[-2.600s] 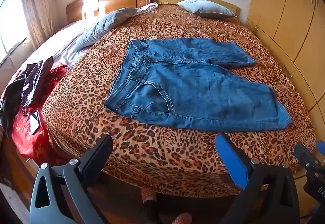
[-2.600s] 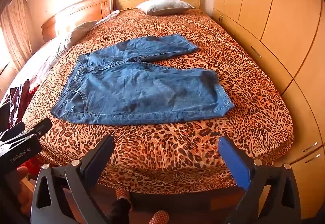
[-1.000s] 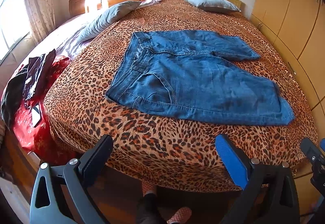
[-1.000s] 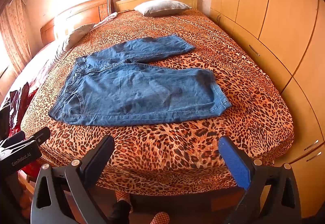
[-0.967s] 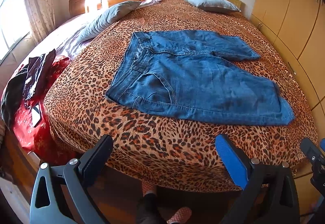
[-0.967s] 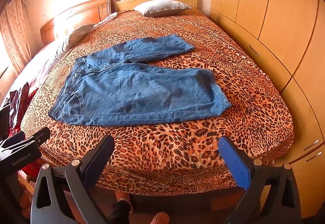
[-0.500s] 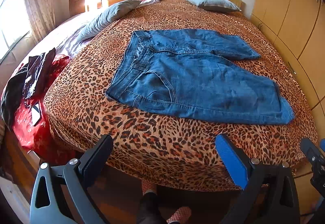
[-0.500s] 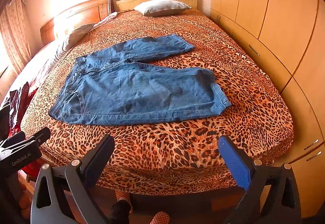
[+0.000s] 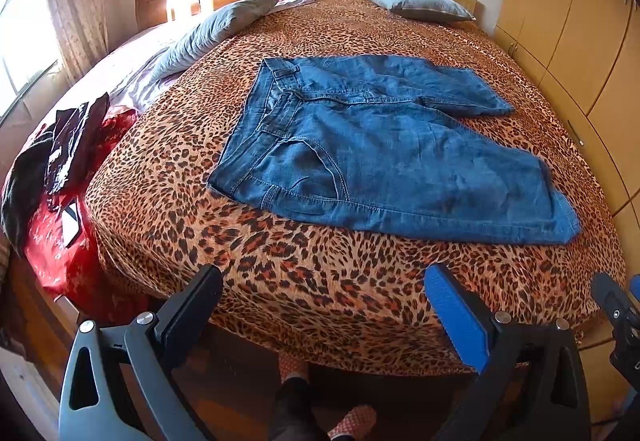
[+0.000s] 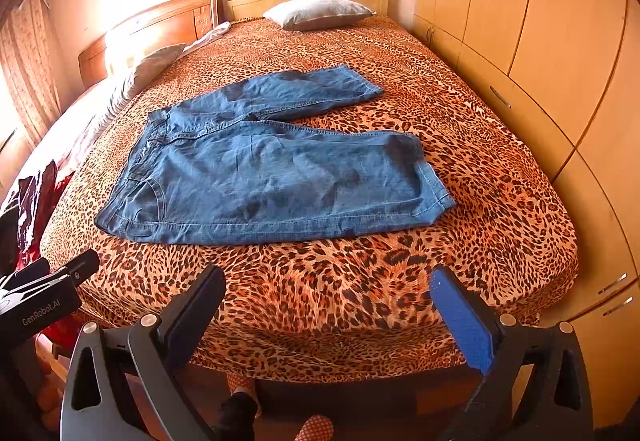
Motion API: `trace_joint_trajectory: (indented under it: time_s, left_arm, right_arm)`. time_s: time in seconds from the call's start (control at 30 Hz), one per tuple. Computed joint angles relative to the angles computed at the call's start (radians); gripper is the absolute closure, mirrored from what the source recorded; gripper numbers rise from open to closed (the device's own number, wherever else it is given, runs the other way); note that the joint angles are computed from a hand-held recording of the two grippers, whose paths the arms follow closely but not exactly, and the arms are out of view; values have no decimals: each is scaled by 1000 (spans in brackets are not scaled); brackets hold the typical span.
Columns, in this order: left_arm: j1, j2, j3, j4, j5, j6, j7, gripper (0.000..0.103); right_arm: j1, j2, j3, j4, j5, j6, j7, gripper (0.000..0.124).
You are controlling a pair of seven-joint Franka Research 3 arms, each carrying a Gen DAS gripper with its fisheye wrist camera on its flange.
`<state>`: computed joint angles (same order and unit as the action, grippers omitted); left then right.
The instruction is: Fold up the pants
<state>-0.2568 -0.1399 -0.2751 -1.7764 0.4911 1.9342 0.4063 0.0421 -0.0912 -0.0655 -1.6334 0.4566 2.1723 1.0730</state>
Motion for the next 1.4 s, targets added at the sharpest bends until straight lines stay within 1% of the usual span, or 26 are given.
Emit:
trace_joint_trajectory:
  time_s: [1.07,1.27,1.33,1.4]
  left_arm:
    - [1,5,5,14,-3,-3,7,1]
    - [14,34,20,49,-15,-30,75,1]
    - [25,64,34,88,-33,-63,124,1]
    - [47,114,61,155,-81,-100,192,1]
  right_arm:
    - [0,4,2,7,-9,-3,10,21]
    - [3,40,10,51,-29,-4,66,21]
    - [4,77,12,100,-33,-15,93,21]
    - [4,139,16,187,-44,-32,119,21]
